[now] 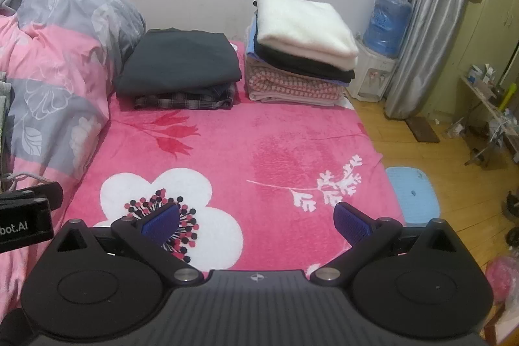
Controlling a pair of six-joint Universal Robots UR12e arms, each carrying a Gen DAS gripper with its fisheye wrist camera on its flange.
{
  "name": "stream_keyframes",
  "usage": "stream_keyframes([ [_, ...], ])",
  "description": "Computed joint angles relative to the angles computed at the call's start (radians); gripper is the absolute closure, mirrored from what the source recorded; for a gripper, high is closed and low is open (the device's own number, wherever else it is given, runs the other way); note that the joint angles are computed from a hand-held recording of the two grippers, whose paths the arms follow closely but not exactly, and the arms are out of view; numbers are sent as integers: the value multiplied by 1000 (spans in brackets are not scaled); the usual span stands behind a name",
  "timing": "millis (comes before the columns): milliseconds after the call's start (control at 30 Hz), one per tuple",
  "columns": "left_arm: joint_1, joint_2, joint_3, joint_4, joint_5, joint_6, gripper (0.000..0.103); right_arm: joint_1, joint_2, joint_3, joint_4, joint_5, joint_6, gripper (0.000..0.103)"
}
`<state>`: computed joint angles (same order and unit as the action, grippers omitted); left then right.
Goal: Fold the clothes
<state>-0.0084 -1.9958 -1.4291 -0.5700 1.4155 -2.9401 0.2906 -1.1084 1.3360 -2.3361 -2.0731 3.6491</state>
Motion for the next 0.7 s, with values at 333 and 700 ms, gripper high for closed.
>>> stream_keyframes([
  [333,-3,-1,1,-8,5,-1,0,-3,0,-3,5,9,-4,0],
  [700,-3,-1,-1,-7,7,-1,0,-1,4,-5,12,6,0,0],
])
